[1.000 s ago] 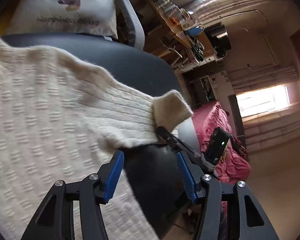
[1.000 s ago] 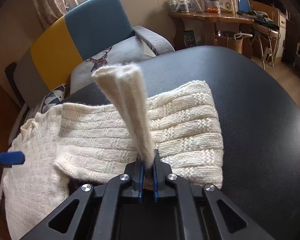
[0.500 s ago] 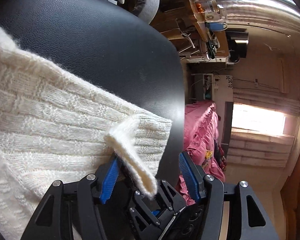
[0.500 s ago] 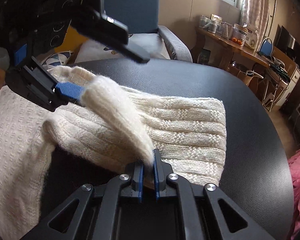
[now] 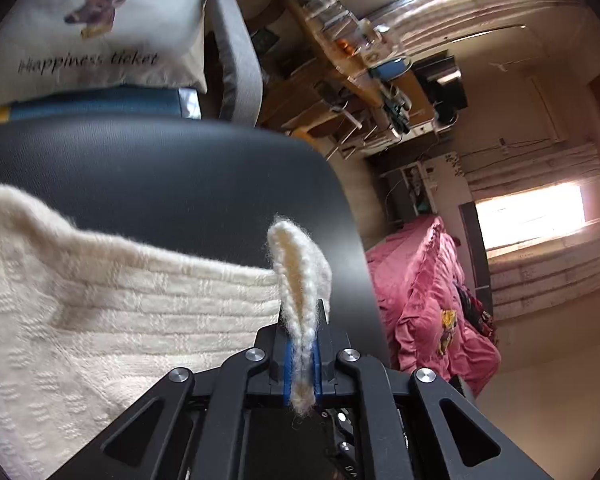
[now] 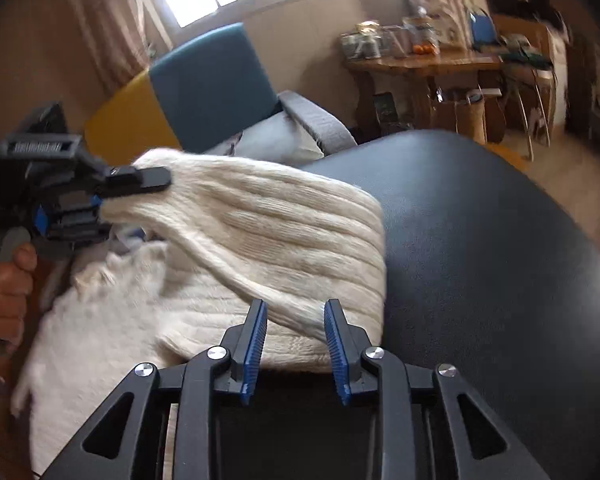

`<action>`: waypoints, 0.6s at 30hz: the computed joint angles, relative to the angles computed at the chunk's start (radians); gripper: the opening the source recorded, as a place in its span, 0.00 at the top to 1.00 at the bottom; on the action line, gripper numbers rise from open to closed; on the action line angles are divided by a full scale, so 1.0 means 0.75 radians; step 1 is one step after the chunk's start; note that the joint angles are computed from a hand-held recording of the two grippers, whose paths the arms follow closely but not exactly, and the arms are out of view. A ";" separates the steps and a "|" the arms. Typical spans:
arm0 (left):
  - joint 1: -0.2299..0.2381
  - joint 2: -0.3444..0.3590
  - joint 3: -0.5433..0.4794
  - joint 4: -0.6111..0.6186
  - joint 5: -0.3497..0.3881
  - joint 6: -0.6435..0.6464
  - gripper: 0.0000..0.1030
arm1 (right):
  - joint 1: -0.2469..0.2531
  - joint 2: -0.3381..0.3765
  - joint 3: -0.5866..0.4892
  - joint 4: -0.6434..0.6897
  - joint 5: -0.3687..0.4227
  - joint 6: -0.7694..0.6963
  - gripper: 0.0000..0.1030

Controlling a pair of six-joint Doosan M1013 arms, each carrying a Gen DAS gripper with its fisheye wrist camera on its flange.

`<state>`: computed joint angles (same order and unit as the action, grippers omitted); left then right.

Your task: Fold clothes

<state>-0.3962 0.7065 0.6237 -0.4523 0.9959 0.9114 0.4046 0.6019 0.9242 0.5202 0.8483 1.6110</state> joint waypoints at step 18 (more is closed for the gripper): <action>0.084 -0.396 0.380 0.248 -0.314 0.000 0.93 | 0.022 0.067 0.309 1.793 -0.020 -0.211 0.10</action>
<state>-0.3333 0.4094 0.9086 -0.2663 0.7606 0.9116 0.4212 0.6521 1.1557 1.8650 0.8331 1.4528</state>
